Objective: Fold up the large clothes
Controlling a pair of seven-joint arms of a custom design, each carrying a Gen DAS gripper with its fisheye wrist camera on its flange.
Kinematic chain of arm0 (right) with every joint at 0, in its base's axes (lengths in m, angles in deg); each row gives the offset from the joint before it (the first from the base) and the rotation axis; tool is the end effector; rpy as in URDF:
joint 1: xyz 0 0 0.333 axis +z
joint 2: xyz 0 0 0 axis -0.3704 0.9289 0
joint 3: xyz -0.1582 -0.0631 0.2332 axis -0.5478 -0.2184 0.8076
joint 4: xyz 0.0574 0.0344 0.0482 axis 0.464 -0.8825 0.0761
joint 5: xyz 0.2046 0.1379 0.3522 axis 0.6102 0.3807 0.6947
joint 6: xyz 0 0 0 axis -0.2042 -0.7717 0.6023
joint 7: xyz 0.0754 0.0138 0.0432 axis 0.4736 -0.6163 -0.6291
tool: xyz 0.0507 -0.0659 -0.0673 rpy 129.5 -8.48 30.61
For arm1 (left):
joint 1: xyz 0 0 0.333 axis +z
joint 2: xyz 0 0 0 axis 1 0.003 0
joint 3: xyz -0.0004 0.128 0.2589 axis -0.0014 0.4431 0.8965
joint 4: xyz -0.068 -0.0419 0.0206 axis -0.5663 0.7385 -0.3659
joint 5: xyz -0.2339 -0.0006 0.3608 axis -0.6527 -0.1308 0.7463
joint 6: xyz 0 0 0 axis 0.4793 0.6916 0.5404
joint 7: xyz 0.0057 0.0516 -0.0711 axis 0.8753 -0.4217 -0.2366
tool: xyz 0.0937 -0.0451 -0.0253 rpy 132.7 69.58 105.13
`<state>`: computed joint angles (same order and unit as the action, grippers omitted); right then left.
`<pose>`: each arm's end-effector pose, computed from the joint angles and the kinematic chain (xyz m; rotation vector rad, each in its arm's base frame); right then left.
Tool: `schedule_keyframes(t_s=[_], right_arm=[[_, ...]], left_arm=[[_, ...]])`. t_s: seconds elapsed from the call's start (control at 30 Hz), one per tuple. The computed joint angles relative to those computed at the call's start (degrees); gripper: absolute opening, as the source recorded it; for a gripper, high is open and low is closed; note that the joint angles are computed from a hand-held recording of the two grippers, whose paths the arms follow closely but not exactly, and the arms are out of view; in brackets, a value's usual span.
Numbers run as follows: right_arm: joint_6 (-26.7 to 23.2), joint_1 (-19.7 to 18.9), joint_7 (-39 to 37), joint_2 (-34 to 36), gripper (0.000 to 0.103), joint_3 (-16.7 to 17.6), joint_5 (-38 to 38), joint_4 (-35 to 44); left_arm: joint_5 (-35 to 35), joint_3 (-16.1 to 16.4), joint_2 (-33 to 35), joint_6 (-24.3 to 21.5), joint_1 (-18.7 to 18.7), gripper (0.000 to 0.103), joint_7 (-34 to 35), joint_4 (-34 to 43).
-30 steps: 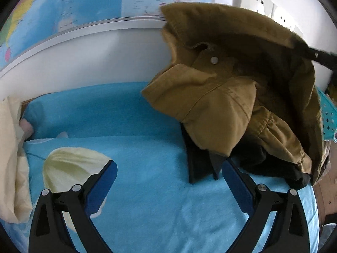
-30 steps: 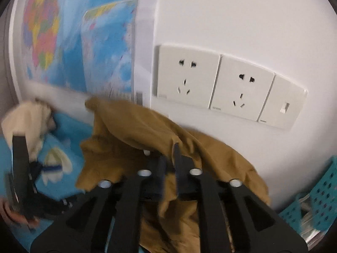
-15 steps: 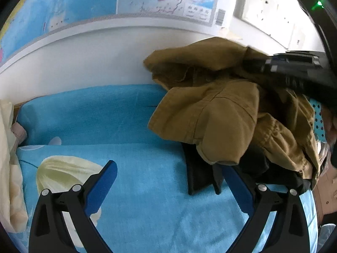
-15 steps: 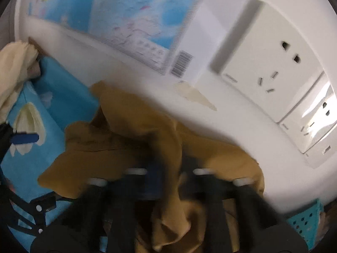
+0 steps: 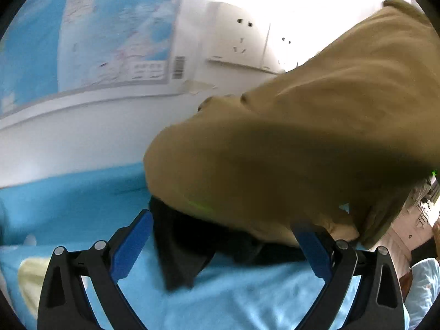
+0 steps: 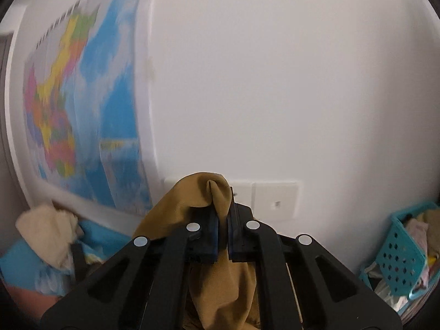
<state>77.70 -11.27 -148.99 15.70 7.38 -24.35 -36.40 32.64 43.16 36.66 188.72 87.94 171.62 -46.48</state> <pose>0.4820 0.2597 0.6337 -1.1542 1.5734 -1.1639 0.6714 -0.1589 0.5020 -1.0817 2.3849 -1.3451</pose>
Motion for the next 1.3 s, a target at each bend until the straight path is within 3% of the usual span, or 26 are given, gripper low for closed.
schedule_keyframes(t_s=[0.1,0.17,0.2,0.23,0.27,0.37,0.47,0.53,0.7,0.8,0.9,1.0,1.13,1.3], right_arm=[[0.30,0.07,0.29,-5.15,0.005,-0.21,0.92,-3.89],[0.07,-0.57,0.34,-7.69,0.005,0.66,1.21,-5.88],[0.86,-0.79,-0.27,-9.72,0.005,0.20,1.82,-7.51],[1.54,-1.42,0.58,-10.56,0.005,0.67,1.72,-8.29],[1.69,-2.02,1.33,-11.50,0.005,1.23,1.71,-9.03],[0.42,-3.23,1.37,-14.48,0.005,2.92,2.49,-10.35],[-2.08,-3.73,1.27,-19.42,0.005,5.22,3.38,-11.60],[-3.55,-4.24,1.22,-23.33,0.005,7.38,3.15,-12.14],[-10.56,-5.12,-3.77,-31.10,0.004,15.10,3.92,-8.92],[-11.15,-5.15,-6.23,-34.14,0.004,17.88,5.78,-6.68],[-11.40,-5.57,-8.58,-36.10,0.004,20.68,8.76,-5.13],[-8.92,-5.69,-8.18,-37.76,0.004,22.76,11.57,-5.46],[-5.38,-5.12,-7.91,-37.54,0.005,25.51,16.41,-6.38],[2.16,-5.85,-7.13,-33.87,0.005,28.33,19.28,-5.26]], left_arm=[[2.28,-0.76,4.24,3.10,-1.44,0.096,-2.17,5.20],[2.96,-1.64,6.75,5.42,-1.57,0.080,-2.46,8.21],[3.74,-1.94,8.22,5.19,-1.51,0.051,-2.95,10.30],[5.60,-2.05,10.35,1.76,-1.20,0.017,-4.82,13.94],[6.02,-2.62,11.94,-1.72,-0.44,0.008,-5.67,17.02],[2.79,-5.12,11.41,-2.36,1.76,0.004,-1.47,19.09],[-5.34,-6.68,8.13,-7.47,5.19,0.003,3.68,19.53],[-11.46,-6.54,4.06,-7.46,6.12,0.002,8.17,17.41],[-30.09,-1.94,-6.14,-15.42,10.24,0.002,15.15,12.64],[-36.59,1.91,-15.14,-17.28,10.31,0.002,17.76,5.54],[-40.83,7.76,-23.32,-20.90,10.94,0.002,19.52,-0.79],[-40.56,13.50,-32.44,-24.08,11.21,0.002,21.14,-9.34],[-35.42,19.65,-41.43,-24.56,12.74,0.002,22.25,-17.43],[-25.06,25.62,-46.48,-24.64,15.35,0.002,19.79,-20.40]])
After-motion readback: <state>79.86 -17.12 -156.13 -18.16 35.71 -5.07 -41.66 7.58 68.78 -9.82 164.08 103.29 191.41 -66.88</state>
